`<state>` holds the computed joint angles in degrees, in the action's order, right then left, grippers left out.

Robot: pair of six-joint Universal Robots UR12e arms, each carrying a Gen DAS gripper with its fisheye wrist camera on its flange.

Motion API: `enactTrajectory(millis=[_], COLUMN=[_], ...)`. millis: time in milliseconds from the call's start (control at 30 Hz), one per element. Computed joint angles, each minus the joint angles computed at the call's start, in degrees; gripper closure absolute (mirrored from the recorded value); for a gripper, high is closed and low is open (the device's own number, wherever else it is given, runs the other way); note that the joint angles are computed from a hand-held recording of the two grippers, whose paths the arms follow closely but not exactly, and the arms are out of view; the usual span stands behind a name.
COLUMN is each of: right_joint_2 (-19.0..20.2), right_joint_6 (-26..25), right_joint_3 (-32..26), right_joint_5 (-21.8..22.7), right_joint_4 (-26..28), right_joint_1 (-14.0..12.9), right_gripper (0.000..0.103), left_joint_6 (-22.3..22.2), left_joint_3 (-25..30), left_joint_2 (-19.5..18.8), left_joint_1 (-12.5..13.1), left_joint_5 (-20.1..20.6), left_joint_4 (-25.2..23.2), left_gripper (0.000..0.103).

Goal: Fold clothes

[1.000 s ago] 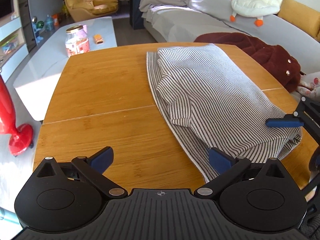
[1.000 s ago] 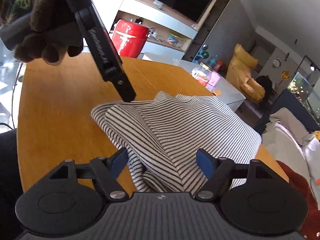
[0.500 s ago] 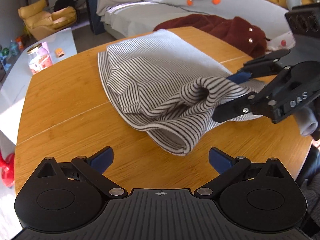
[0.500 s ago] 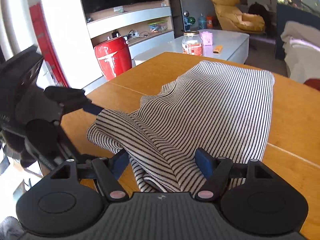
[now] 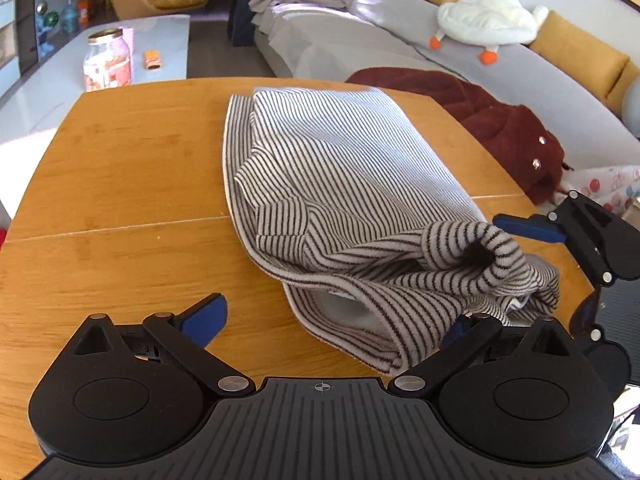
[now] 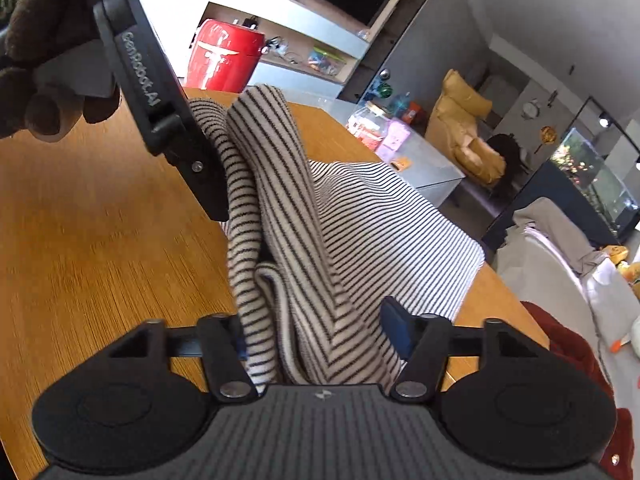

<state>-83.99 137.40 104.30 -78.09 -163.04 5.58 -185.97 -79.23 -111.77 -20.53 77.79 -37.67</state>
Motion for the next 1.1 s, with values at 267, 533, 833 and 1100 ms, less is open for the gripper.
enactTrajectory(millis=[267, 533, 833, 1100], right_joint_2=[-0.6, -5.51, -0.35, 9.92], right_joint_6=[-6.44, -10.05, -9.0, -6.11], right_joint_3=[-3.03, -6.7, -20.93, -25.88], right_joint_5=[0.76, 7.9, 16.7, 17.17], right_joint_4=[9.67, 27.95, 39.1, 43.57], right_joint_1=[-0.01, -2.48, -6.59, -7.65], right_gripper=[0.07, 0.073, 0.074, 0.063], left_joint_6=[-1.8, 5.73, 14.41, 9.01], left_joint_3=[-4.44, 5.21, 6.69, 4.23], left_joint_2=[3.32, -3.97, -5.54, -3.4], left_joint_1=[2.83, 0.07, 0.17, 1.92], left_joint_5=[-6.26, 1.25, -3.5, -4.12], left_joint_4=[11.42, 4.19, -0.87, -0.15], left_gripper=[0.0, 0.0, 0.0, 0.0])
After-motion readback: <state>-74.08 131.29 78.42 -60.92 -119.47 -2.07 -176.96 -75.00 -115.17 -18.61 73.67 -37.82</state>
